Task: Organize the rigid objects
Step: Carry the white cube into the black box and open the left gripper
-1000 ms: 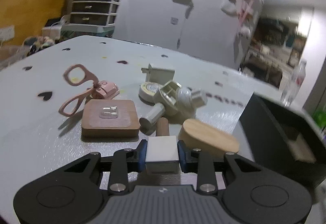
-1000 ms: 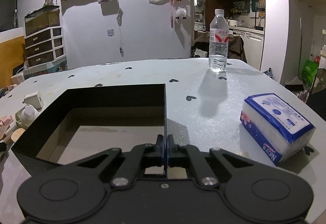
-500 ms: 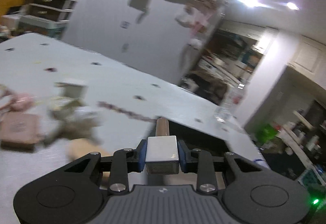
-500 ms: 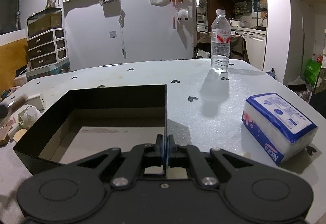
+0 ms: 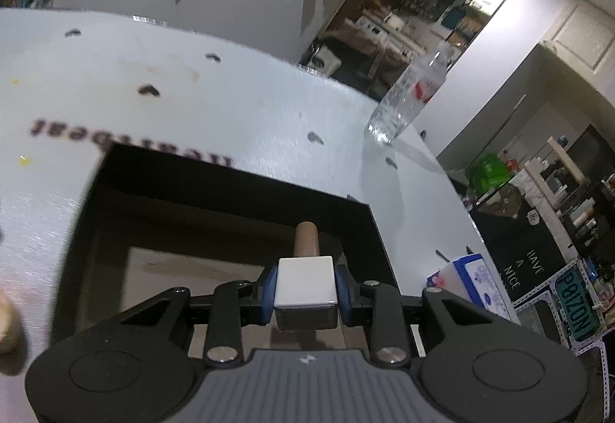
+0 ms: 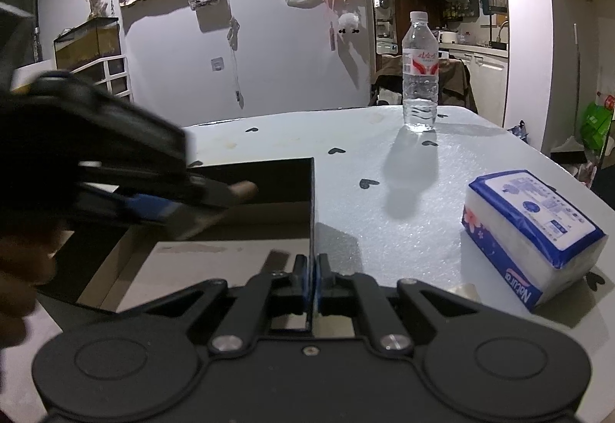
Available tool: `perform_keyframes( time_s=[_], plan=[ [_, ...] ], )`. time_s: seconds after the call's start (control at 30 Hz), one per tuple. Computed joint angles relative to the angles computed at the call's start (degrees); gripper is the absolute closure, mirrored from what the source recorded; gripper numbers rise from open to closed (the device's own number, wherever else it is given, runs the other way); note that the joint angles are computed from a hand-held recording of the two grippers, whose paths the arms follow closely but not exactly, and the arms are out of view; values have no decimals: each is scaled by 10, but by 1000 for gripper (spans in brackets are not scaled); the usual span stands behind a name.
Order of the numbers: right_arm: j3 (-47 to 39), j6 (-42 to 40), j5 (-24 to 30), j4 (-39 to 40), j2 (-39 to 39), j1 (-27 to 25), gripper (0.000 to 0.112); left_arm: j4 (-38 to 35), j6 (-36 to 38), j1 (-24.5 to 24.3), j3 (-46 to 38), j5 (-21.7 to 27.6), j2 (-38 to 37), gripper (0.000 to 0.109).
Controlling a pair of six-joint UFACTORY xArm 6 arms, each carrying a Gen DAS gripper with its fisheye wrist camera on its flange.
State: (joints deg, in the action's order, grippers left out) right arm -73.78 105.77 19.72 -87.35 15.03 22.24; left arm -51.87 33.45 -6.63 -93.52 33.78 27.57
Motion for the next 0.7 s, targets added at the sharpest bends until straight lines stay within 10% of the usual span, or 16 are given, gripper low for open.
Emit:
perform_keyframes(
  time_s=[0.33,0.7],
  plan=[
    [0,-4,-17,-1,0,-7,106,0,-78,3,-83,86,71,72],
    [-3,-3,-26,2,3,-11,106,-103,77,16,7,65,-11,52]
  ],
)
